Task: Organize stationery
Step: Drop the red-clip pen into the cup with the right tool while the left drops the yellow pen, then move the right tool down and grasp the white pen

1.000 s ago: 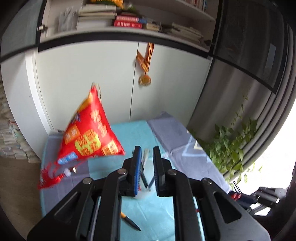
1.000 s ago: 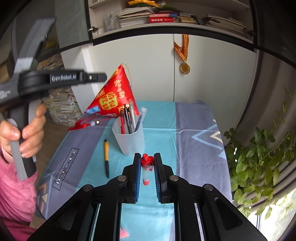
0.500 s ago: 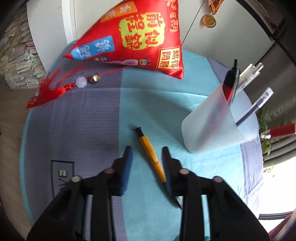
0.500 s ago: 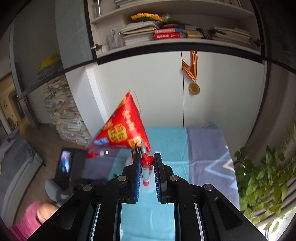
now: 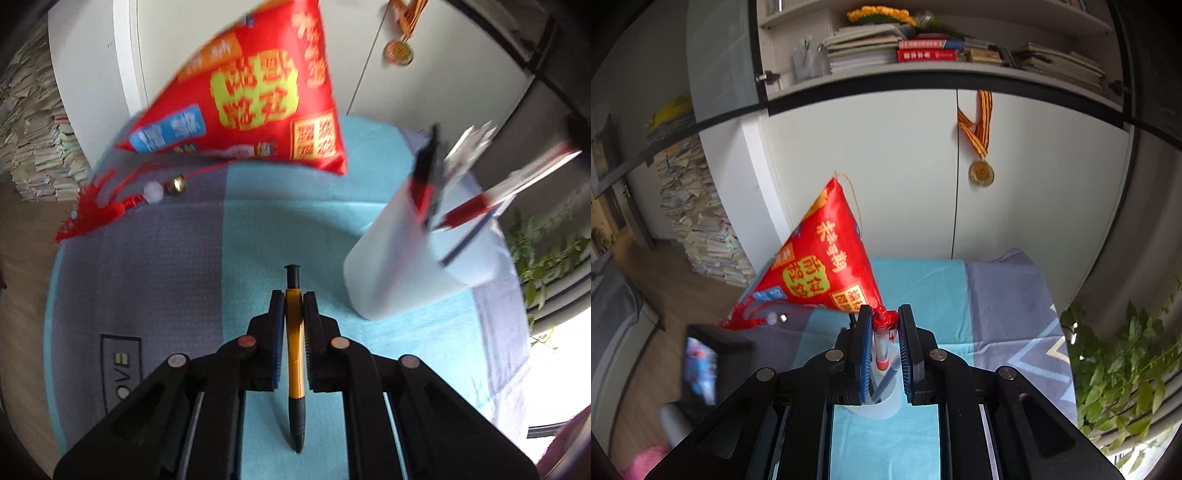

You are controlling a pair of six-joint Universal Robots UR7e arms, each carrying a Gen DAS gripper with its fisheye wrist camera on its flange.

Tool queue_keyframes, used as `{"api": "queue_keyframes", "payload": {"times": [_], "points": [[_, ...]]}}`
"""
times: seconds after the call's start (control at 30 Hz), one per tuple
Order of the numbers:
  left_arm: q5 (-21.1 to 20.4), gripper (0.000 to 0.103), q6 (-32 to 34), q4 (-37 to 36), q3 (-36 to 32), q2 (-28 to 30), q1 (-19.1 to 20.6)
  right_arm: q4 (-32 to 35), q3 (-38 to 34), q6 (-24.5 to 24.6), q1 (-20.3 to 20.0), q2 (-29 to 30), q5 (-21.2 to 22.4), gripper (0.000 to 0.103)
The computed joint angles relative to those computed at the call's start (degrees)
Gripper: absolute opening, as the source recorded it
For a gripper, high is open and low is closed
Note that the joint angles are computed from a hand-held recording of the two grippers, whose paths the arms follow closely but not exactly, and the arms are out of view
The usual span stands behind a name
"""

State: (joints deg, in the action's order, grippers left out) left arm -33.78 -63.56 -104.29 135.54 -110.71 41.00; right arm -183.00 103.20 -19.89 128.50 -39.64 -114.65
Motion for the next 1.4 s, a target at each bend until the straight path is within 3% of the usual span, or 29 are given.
{"api": "queue_keyframes", "payload": {"times": [0.2,0.33,0.43,0.6,0.73,0.97,1.2,1.33,1.4], "points": [[3.9,0.008,-12.5,17.5,-1.7,-7.7,-12.8,4.1,-1.4,1.9,-1.3,1.9,-0.9,0.015],[6.9,0.008,-14.2,20.7,-3.1,-7.9,-18.3,6.1,-0.8,3.7,-1.9,1.1,-0.7,0.015],[9.2,0.008,-9.4,16.2,-3.4,-6.6,-18.6,3.5,2.1,3.7,-1.8,-1.3,0.5,0.021],[10.7,0.008,1.1,5.0,-4.5,-3.1,-17.1,-3.0,9.6,5.0,-2.6,-7.0,5.2,0.046],[12.3,0.008,7.5,-2.1,-4.7,0.1,-16.3,-5.9,14.1,3.2,-2.7,-9.6,4.0,0.046],[7.5,0.008,15.0,-11.6,-4.9,6.5,-10.6,-7.2,17.7,1.2,-2.8,-10.9,0.8,0.046],[3.9,0.008,14.4,-11.1,-5.9,11.0,-5.0,-4.3,19.3,2.8,-4.3,-11.6,1.3,0.046],[2.9,0.008,14.6,-10.9,-5.7,10.7,-4.4,-3.1,19.7,3.4,-5.0,-11.8,1.7,0.046],[3.4,0.013,14.0,-9.5,-5.5,9.9,-5.1,-2.6,19.9,3.5,-5.1,-11.8,2.2,0.046]]}}
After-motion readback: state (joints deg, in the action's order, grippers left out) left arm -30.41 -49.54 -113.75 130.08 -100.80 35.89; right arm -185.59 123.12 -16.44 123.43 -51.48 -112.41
